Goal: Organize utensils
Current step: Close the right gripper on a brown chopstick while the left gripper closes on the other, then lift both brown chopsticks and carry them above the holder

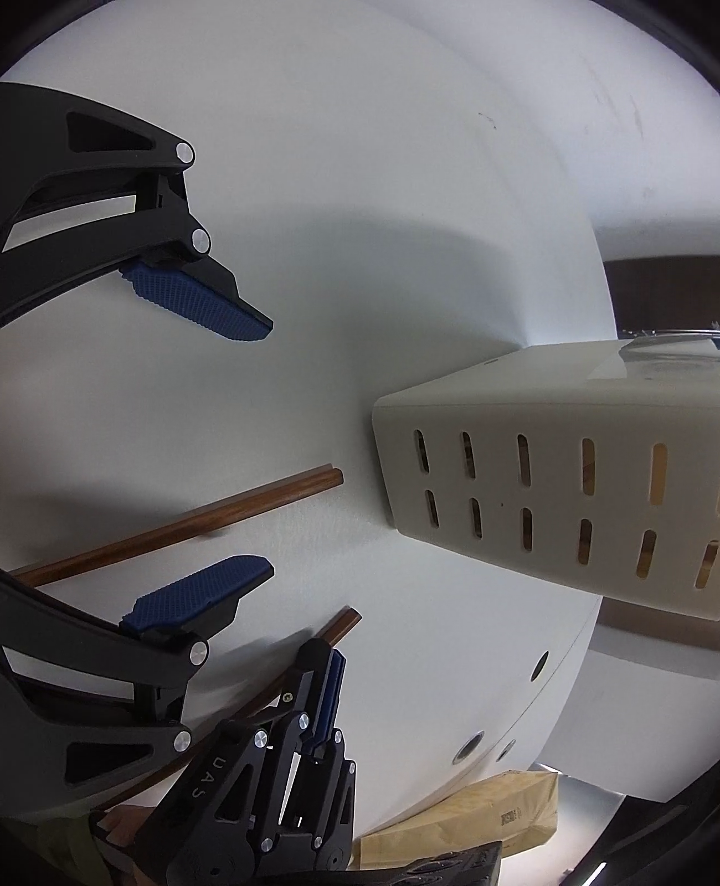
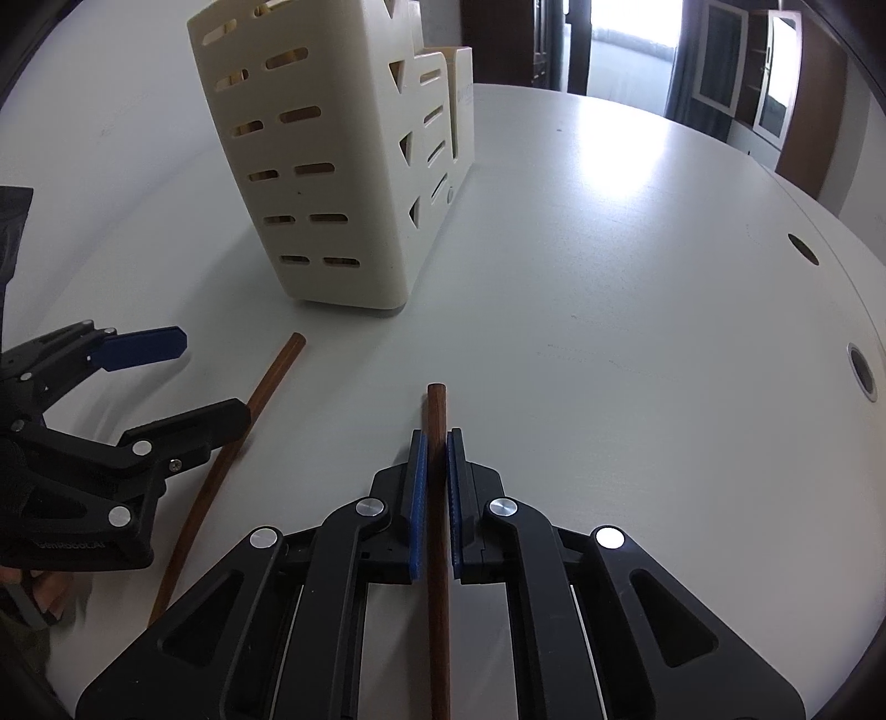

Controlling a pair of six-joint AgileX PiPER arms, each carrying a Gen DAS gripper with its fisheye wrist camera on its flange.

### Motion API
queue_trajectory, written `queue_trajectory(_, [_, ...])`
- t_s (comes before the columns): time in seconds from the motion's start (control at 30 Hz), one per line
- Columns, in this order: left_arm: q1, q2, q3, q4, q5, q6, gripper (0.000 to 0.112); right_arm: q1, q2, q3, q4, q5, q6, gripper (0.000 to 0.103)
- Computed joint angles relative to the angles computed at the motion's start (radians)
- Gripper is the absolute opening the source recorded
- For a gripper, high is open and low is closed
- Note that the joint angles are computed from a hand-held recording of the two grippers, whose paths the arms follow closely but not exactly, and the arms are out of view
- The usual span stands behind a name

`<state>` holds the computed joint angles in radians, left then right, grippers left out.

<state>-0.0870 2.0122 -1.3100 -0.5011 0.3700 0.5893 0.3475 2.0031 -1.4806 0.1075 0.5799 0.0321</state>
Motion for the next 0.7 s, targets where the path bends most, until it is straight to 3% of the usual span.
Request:
queue_trajectory(0.17, [-0.029, 0.029, -0.046, 0.116, 0.023, -0.103, 0.074, -0.03, 0.018, -0.019, 0.02, 0.004, -0.046, 0.008])
queue_trajectory(0.3, [-0.049, 0.048, -0.096, 0.242, 0.058, -0.204, 0.061, -0.032, 0.02, -0.017, -0.008, -0.006, -0.017, 0.008])
queue_trajectory(0.43, [-0.048, 0.061, -0.127, 0.271, 0.089, -0.233, 0.056, -0.022, 0.012, -0.004, -0.02, -0.015, -0.003, 0.008])
queue_trajectory(0.5, [-0.047, 0.061, -0.136, 0.29, 0.103, -0.249, 0.043, -0.019, 0.009, 0.001, -0.026, -0.019, 0.003, 0.008])
queue_trajectory(0.63, [-0.042, 0.064, -0.153, 0.307, 0.133, -0.246, 0.031, -0.012, 0.0, 0.013, -0.038, -0.024, 0.012, 0.008])
queue_trajectory(0.7, [-0.032, 0.061, -0.15, 0.302, 0.136, -0.231, 0.02, -0.009, -0.003, 0.017, -0.045, -0.026, 0.017, 0.008])
